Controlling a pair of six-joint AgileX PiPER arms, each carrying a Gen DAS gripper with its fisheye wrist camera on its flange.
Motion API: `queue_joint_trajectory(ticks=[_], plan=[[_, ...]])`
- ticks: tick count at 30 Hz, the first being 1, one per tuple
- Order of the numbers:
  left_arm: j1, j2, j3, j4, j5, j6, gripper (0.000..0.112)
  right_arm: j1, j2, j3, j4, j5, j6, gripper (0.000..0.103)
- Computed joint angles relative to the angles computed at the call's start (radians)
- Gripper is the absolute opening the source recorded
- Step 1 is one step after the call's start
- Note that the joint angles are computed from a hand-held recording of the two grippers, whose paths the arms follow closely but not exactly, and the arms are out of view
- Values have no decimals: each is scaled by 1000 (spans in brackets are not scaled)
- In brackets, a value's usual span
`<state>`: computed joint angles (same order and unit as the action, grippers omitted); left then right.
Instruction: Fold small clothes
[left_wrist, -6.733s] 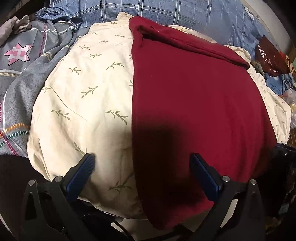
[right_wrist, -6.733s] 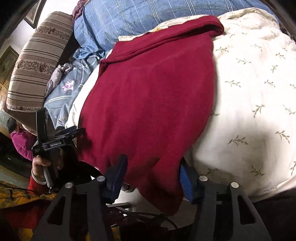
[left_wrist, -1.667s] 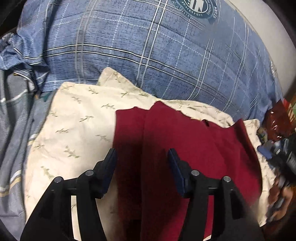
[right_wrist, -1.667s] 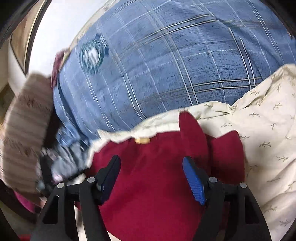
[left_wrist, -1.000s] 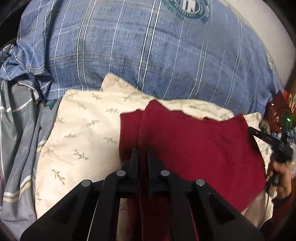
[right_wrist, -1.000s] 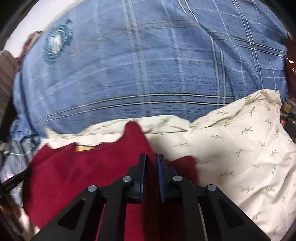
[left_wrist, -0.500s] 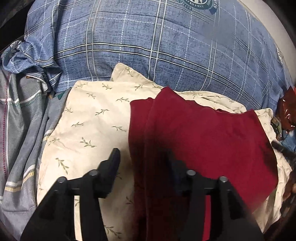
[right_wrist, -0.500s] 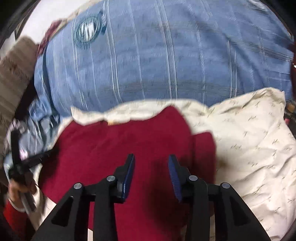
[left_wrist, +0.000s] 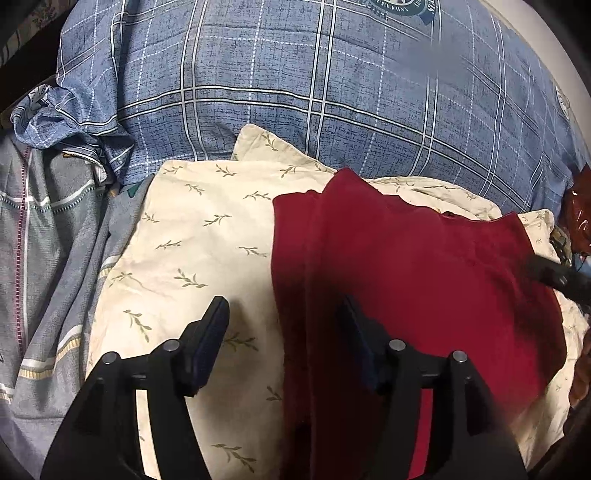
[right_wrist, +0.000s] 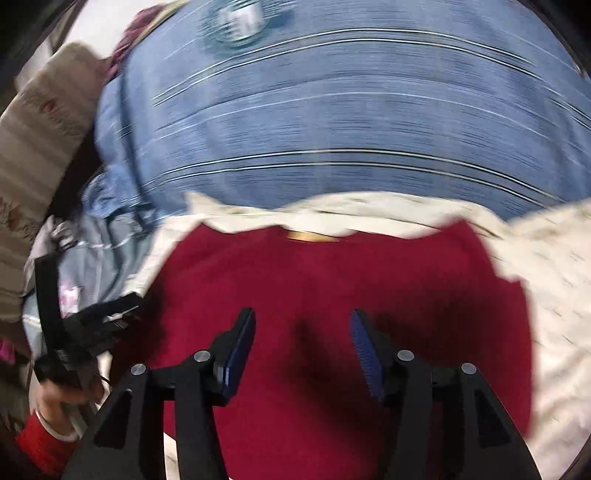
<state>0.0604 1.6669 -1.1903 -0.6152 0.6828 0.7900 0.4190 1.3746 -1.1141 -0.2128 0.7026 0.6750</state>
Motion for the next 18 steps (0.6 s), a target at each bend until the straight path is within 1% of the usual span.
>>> queue_joint_trajectory(ticks=[3,4,5,8,10,11,13,15,16,17,18], plan=[[10,-2,0,-5,4,14,63,38,159,-142,4,-22,-43,55],[13,-1,-2,-7,9,17,63,37,188,-162,29,-40,-71,55],[17,1,-6,-7,16,21,63,41,219,-202,62,-39,-95,55],[29,8,-17,-7,39,31,64,5,344,-344,238,-48,-215,55],[41,17,-35,-9,67,38,64,-12,415,-433,318,-18,-259,56],[46,20,-45,-8,77,40,64,-17,463,-498,341,17,-272,58],[61,26,-58,-17,89,46,64,-20,547,-612,345,87,-270,62],[76,35,-69,-31,107,47,67,-27,623,-702,371,139,-284,62],[80,40,-72,-34,115,45,67,-30,645,-727,378,164,-294,60],[81,44,-74,-33,119,44,67,-26,693,-789,366,216,-296,47],[80,44,-72,-31,117,45,67,-20,711,-813,346,231,-296,29]])
